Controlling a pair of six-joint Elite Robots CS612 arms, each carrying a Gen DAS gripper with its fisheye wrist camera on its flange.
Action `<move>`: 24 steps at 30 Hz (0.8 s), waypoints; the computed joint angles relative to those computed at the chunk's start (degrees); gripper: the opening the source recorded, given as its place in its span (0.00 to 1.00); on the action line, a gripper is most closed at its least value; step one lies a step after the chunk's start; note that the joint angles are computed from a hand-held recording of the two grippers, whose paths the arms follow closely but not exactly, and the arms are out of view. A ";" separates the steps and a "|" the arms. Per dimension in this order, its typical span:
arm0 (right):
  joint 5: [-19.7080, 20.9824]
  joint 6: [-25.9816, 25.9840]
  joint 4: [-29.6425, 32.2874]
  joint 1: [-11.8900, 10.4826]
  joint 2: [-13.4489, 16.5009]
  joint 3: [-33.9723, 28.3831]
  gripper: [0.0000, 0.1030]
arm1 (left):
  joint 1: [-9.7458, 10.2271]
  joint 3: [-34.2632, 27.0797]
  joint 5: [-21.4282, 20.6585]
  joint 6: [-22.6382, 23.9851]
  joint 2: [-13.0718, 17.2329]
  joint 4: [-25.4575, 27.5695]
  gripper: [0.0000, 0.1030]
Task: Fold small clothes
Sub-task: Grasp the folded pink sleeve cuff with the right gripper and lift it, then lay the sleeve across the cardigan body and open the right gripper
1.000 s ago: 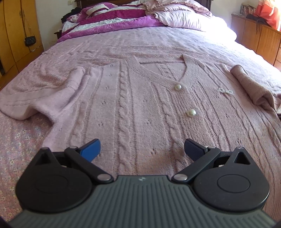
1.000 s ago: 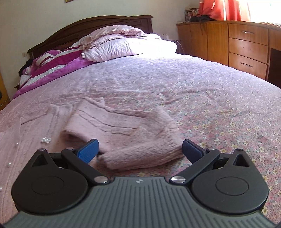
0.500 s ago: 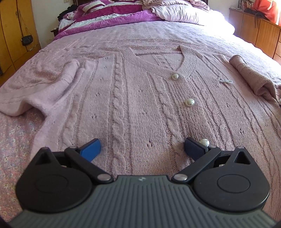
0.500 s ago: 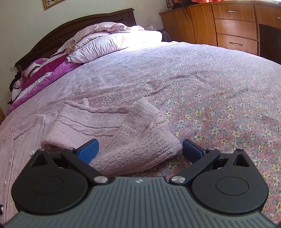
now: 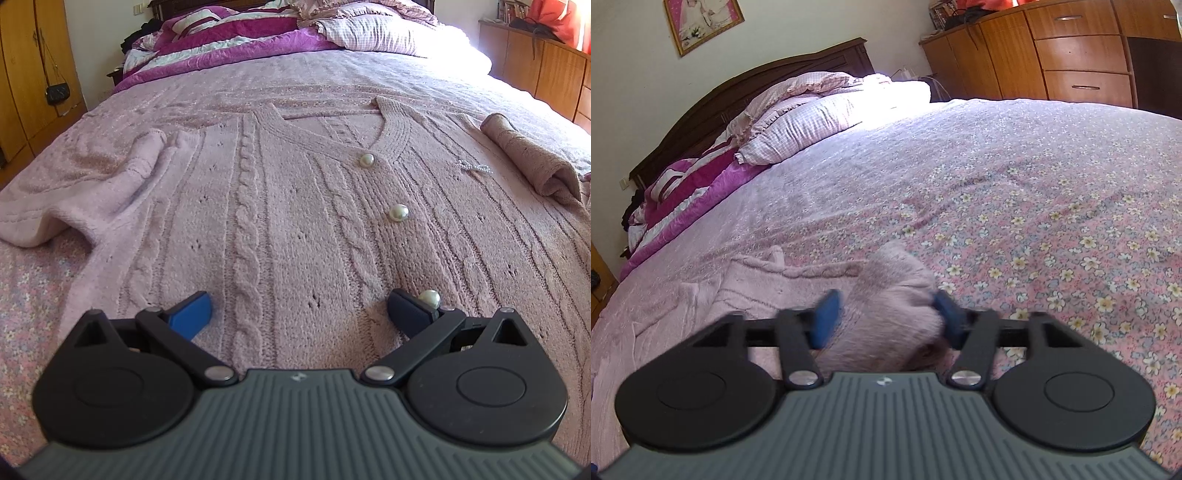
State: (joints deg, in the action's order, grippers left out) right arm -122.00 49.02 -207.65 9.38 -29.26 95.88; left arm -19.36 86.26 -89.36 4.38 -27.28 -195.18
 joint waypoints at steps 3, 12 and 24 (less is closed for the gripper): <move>1.19 -1.18 -2.62 -0.30 -0.09 0.71 0.24 | 0.02 0.03 -0.09 0.10 0.20 -0.72 1.00; 4.80 -4.94 -11.35 -0.06 -1.91 1.38 0.17 | 0.41 -0.28 -1.47 -2.73 -0.40 0.69 1.00; 15.59 -5.42 -14.30 1.79 -2.69 -7.06 0.17 | 1.67 0.20 -2.02 -2.90 -1.44 -5.04 1.00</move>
